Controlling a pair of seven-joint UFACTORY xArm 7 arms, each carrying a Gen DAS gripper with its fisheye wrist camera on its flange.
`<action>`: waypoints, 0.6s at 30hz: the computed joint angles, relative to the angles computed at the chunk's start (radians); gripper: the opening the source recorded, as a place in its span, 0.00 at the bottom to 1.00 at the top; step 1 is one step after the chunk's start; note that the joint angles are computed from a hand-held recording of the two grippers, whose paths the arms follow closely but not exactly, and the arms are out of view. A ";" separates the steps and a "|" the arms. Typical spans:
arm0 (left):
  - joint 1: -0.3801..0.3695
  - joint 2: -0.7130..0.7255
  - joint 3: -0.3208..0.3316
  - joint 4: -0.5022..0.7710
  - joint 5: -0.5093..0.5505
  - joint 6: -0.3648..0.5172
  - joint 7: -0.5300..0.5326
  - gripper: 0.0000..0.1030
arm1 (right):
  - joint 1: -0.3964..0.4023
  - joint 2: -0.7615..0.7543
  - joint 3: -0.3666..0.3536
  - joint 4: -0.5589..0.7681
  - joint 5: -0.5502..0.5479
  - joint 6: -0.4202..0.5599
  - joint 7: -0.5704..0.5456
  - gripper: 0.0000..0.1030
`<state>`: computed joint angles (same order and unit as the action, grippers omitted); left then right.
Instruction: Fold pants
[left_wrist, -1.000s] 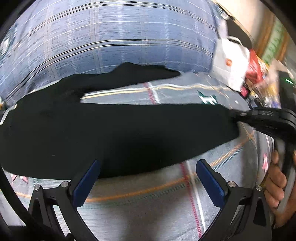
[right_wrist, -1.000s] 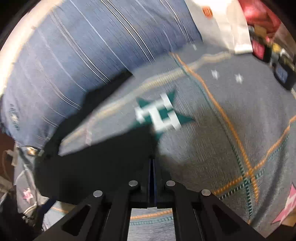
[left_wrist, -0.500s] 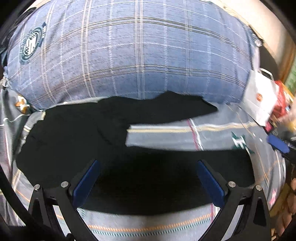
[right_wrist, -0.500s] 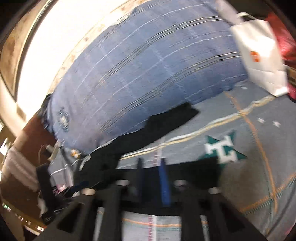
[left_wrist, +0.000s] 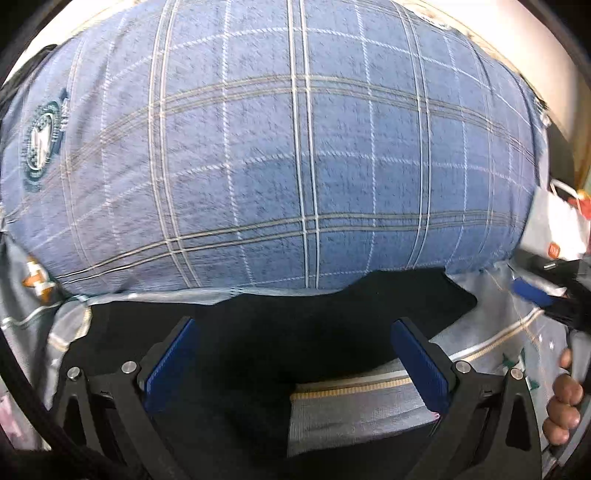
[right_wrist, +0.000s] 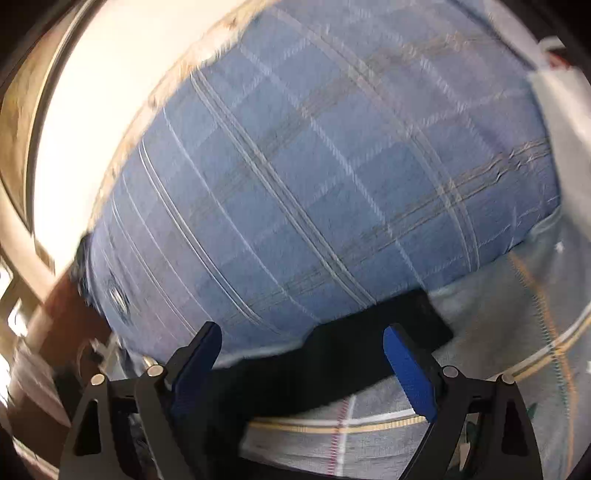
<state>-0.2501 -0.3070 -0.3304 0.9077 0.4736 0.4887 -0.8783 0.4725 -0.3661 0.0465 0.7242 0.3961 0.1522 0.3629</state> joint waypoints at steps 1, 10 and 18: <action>0.015 0.000 -0.011 -0.026 0.031 -0.033 -0.037 1.00 | 0.038 0.021 -0.040 0.006 0.036 0.019 -0.030 0.88; -0.075 0.089 0.082 0.002 -0.161 -0.058 0.138 1.00 | -0.058 0.094 -0.029 0.032 0.083 0.104 -0.072 0.87; -0.106 0.079 0.136 -0.038 -0.404 -0.082 0.254 1.00 | -0.224 0.327 0.024 0.319 -0.108 0.365 -0.013 0.87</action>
<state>-0.3560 -0.2284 -0.1941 0.8700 0.0691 0.4071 -0.6243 0.2485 -0.0387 0.0706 1.0428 0.2883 0.5172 0.3495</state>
